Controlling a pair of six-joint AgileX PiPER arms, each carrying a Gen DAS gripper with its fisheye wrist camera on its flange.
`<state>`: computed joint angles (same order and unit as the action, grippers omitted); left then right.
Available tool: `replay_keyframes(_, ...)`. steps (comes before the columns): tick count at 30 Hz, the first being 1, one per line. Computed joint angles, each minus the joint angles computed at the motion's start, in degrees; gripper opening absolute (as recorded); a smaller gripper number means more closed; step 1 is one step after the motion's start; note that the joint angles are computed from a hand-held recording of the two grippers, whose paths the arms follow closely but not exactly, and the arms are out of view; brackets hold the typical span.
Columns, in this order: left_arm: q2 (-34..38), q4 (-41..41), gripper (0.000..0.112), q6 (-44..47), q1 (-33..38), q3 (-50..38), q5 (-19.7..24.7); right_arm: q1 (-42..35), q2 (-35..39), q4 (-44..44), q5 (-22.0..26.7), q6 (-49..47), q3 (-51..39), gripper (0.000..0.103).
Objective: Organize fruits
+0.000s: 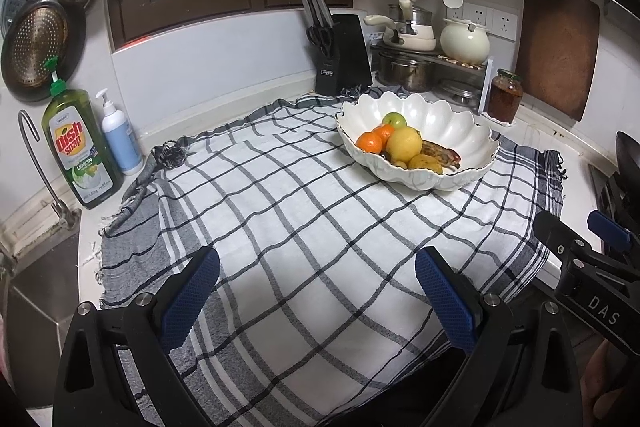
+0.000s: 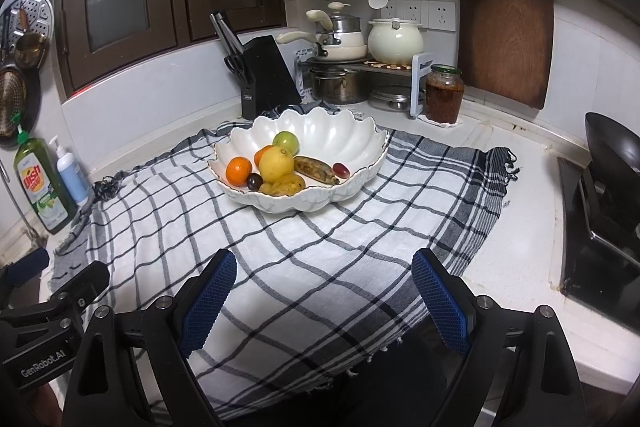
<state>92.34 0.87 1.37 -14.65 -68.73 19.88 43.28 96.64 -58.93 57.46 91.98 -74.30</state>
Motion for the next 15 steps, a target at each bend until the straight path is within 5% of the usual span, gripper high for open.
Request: replay_keyframes(15, 0.6, 0.5, 0.100, -1.3, -0.7, 0.0, 0.5, 0.1, 0.4, 0.4, 0.0, 0.1, -0.3, 0.090)
